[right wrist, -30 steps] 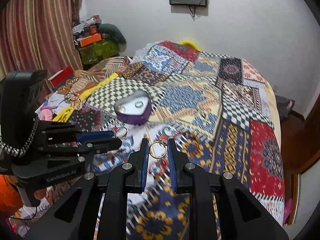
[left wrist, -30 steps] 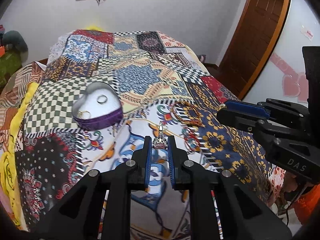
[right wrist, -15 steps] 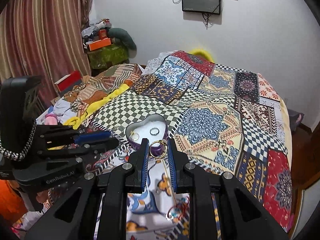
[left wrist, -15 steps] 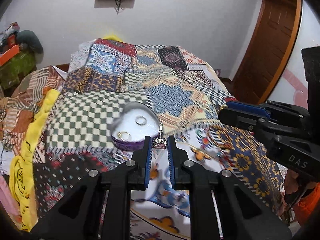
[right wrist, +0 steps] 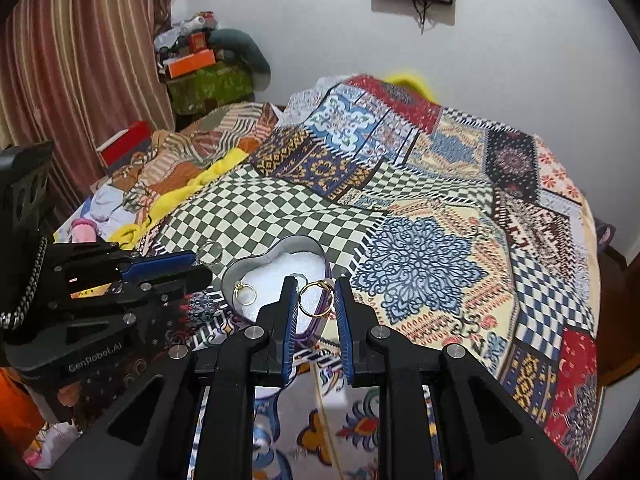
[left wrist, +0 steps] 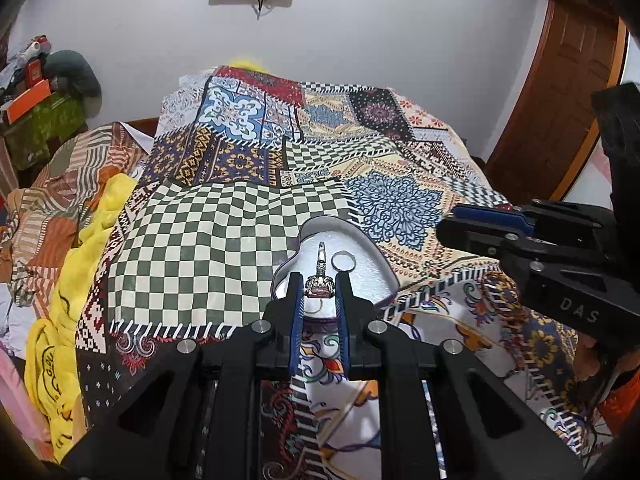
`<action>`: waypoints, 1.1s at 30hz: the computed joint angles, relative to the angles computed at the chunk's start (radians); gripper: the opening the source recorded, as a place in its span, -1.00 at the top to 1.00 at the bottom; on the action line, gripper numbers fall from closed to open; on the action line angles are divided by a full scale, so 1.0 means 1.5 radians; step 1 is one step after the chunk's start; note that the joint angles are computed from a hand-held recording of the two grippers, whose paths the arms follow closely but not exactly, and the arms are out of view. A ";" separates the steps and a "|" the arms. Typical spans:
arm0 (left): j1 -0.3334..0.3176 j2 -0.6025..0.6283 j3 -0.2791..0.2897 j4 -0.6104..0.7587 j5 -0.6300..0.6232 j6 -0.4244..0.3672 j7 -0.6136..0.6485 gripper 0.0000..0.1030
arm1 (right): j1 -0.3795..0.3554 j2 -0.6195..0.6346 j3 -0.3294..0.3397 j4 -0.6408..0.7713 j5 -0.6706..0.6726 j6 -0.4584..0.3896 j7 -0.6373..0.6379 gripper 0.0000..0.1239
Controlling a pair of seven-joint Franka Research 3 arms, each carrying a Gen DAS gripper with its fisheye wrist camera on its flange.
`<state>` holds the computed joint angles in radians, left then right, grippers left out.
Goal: Organize jewelry
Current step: 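Carry the ring and pendant to the tin and open both tools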
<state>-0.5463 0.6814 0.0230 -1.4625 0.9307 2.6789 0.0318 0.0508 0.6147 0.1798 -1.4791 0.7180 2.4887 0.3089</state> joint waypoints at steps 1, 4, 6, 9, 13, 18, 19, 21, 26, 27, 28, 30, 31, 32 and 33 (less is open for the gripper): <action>0.005 0.005 -0.003 0.005 -0.005 0.002 0.008 0.72 | 0.004 0.008 -0.004 0.011 -0.009 -0.009 0.008 0.73; 0.020 0.027 -0.015 0.027 -0.032 0.006 0.047 0.72 | 0.012 0.030 -0.011 0.044 -0.035 -0.036 0.031 0.73; 0.032 0.042 -0.024 0.042 -0.059 0.011 0.081 0.72 | 0.015 0.042 -0.014 0.063 -0.049 -0.050 0.045 0.73; 0.040 0.063 -0.030 0.064 -0.098 0.018 0.121 0.72 | 0.017 0.058 -0.016 0.086 -0.065 -0.065 0.061 0.73; 0.043 0.087 -0.030 0.092 -0.142 0.017 0.167 0.72 | 0.017 0.075 -0.015 0.112 -0.080 -0.087 0.078 0.73; 0.037 0.108 -0.020 0.123 -0.173 0.003 0.204 0.72 | 0.018 0.086 -0.015 0.122 -0.091 -0.095 0.088 0.73; 0.036 0.111 -0.018 0.127 -0.177 0.003 0.207 0.72 | 0.019 0.088 -0.015 0.124 -0.093 -0.096 0.089 0.73; 0.035 0.116 -0.014 0.134 -0.184 -0.001 0.214 0.72 | 0.020 0.089 -0.015 0.125 -0.096 -0.096 0.091 0.73; 0.027 0.115 -0.001 0.133 -0.185 -0.003 0.210 0.72 | 0.020 0.091 -0.014 0.129 -0.100 -0.098 0.094 0.73; 0.023 0.113 0.004 0.132 -0.180 -0.007 0.206 0.72 | 0.021 0.091 -0.014 0.129 -0.102 -0.098 0.095 0.73; 0.020 0.111 0.006 0.130 -0.176 -0.009 0.204 0.72 | 0.021 0.092 -0.014 0.130 -0.103 -0.099 0.095 0.73; 0.020 0.103 0.006 0.120 -0.171 -0.008 0.202 0.72 | 0.023 0.091 -0.014 0.128 -0.107 -0.098 0.093 0.73; 0.019 0.099 0.006 0.114 -0.168 -0.008 0.199 0.72 | 0.024 0.090 -0.014 0.127 -0.109 -0.097 0.091 0.73; 0.017 0.093 0.009 0.106 -0.163 -0.008 0.192 0.72 | 0.025 0.089 -0.014 0.125 -0.111 -0.096 0.089 0.73; 0.015 0.086 0.012 0.097 -0.158 -0.007 0.185 0.72 | 0.026 0.086 -0.014 0.121 -0.113 -0.094 0.086 0.73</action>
<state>-0.5241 0.8109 0.0403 -1.3164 0.6937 2.6681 0.3088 0.0904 0.7443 0.1580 -1.2981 0.5493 2.3473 0.4385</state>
